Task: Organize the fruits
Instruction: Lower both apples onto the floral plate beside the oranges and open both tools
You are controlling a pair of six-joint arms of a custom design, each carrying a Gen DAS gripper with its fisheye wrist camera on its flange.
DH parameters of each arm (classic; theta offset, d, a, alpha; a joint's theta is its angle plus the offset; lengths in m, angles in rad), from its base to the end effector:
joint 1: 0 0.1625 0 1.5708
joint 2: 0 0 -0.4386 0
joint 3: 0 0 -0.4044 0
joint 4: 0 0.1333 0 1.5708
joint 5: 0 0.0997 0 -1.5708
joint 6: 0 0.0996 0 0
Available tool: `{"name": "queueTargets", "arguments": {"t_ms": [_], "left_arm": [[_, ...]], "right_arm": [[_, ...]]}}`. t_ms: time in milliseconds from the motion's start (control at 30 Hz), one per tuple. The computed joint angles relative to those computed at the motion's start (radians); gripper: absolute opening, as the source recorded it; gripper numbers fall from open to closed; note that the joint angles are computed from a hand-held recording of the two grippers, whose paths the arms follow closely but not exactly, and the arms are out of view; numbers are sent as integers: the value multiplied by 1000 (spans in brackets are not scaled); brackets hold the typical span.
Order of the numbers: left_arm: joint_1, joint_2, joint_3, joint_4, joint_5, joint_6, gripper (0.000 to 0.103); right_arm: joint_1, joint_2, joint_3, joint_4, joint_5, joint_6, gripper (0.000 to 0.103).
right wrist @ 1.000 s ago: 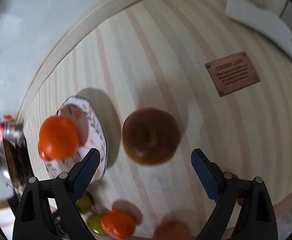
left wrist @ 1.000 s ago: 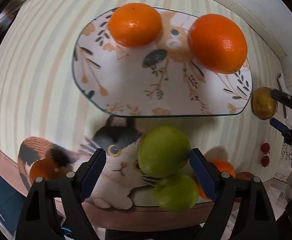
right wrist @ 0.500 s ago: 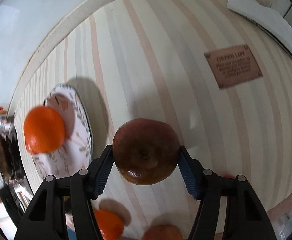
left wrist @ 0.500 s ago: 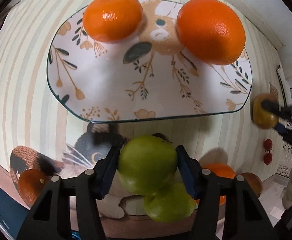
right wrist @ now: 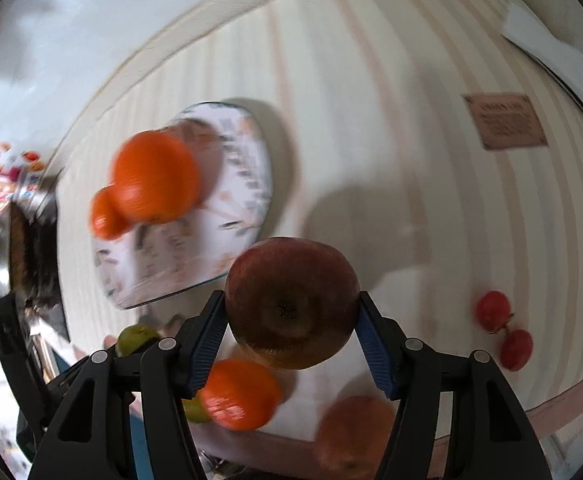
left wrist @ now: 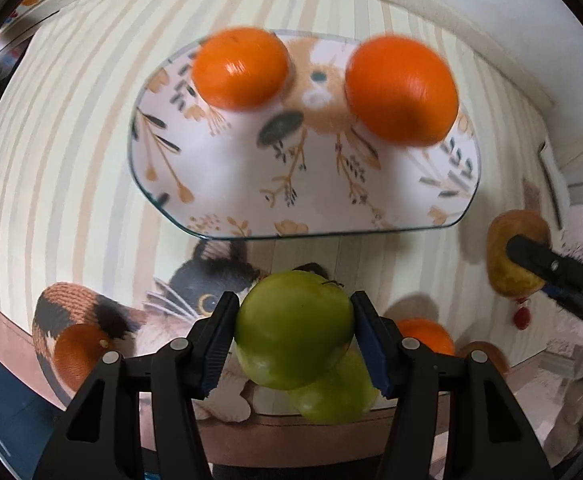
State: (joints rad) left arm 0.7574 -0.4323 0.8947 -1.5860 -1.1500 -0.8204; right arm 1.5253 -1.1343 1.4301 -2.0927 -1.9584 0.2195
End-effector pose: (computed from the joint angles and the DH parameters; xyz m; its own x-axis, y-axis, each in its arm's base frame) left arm -0.4696 -0.6834 0.0408 -0.8193 0.0820 -0.5675 0.0820 0.9963 0.0255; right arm 0.0642 -0.6937 0.3746 -0.8893 0.3357 0.3107 0.2438 0.9226 -0.2990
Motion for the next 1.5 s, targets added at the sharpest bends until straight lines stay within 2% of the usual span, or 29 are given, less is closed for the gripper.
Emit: {"name": "queueTargets", "arguments": {"t_ms": [167,267,367,467,700,933,1067,1100,1233,1267,1300,1367,1500], "left_arm": [[1,-13,-53,-26,7,-15,55],[16,26,-156,14,42,-4,55],[36,42,-210,43,68,4,55],[74,94,-324,105,86,26,55],[111,150,-447,206,66,29,55],[138,226,-583,290,35,29,55],[142,261,-643,338,21,31,55],[142,261,-640,337,18,36,55],[140,245,-603,310,20,51,57],[138,242,-600,307,25,53,61],[136,247,-614,320,35,54,74],[132,240,-611,329,44,44,83],[120,177,-502,273,74,35,83]], "right_arm": [[44,46,-53,19,44,-44,66],[71,89,-89,29,47,-63,66],[92,142,-130,35,44,-70,66],[98,171,-163,49,36,-90,66],[112,252,-220,51,9,-99,66],[108,279,-237,59,3,-112,66],[103,298,-259,92,5,-84,67],[100,298,-260,91,9,-76,68],[102,299,-271,101,10,-72,84],[100,296,-273,105,21,-68,86],[100,294,-277,115,20,-59,89],[103,286,-276,123,4,-57,89],[110,250,-250,108,-52,-65,90]]}}
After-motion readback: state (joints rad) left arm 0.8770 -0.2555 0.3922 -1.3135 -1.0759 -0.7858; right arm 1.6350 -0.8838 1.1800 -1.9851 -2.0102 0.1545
